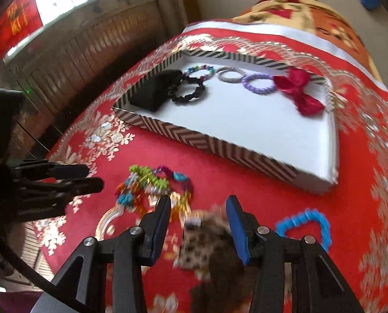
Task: Organize jewelry
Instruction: 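Withdraw both open grippers from the tray back to the jewelry pile, then grasp the green flower-bead bracelet with the left gripper while the right gripper grasps the orange crystal bracelet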
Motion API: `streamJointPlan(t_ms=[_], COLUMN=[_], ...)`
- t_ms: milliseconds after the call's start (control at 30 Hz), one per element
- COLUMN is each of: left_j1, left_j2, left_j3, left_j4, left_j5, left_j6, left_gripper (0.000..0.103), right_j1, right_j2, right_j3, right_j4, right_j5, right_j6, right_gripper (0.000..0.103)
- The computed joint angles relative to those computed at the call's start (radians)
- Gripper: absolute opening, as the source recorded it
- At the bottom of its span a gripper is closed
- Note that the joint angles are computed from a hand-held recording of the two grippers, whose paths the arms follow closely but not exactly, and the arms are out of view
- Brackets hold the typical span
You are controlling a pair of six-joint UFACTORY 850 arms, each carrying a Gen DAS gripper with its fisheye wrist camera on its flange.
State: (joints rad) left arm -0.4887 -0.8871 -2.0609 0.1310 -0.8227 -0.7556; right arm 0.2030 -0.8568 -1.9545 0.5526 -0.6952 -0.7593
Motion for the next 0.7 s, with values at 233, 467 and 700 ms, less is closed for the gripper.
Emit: streamJointPlan(t_ms=[233, 467, 700], left_j1=[0.021, 0.028, 0.028], left_j2=[0.004, -0.031, -0.072], left_j3=[0.019, -0.039, -0.102], left_j4=[-0.048, -0.089, -0.149], left_j5=[0.012, -0.007, -0.015], left_j6=[0.026, 0.069, 0.134], left_gripper=[0.042, 0.042, 0.042], right_j1=[0.021, 0.031, 0.023], right_j2=[-0.13, -0.17, -0.162], right_j3=[-0.184, -0.231, -0.205], right_j4=[-0.077, -0.051, 0.032], right_j5=[-0.085, -0.088, -0.087], right_j6=[0.033, -0.015, -0.102], right_gripper=[0.034, 0.028, 0.013])
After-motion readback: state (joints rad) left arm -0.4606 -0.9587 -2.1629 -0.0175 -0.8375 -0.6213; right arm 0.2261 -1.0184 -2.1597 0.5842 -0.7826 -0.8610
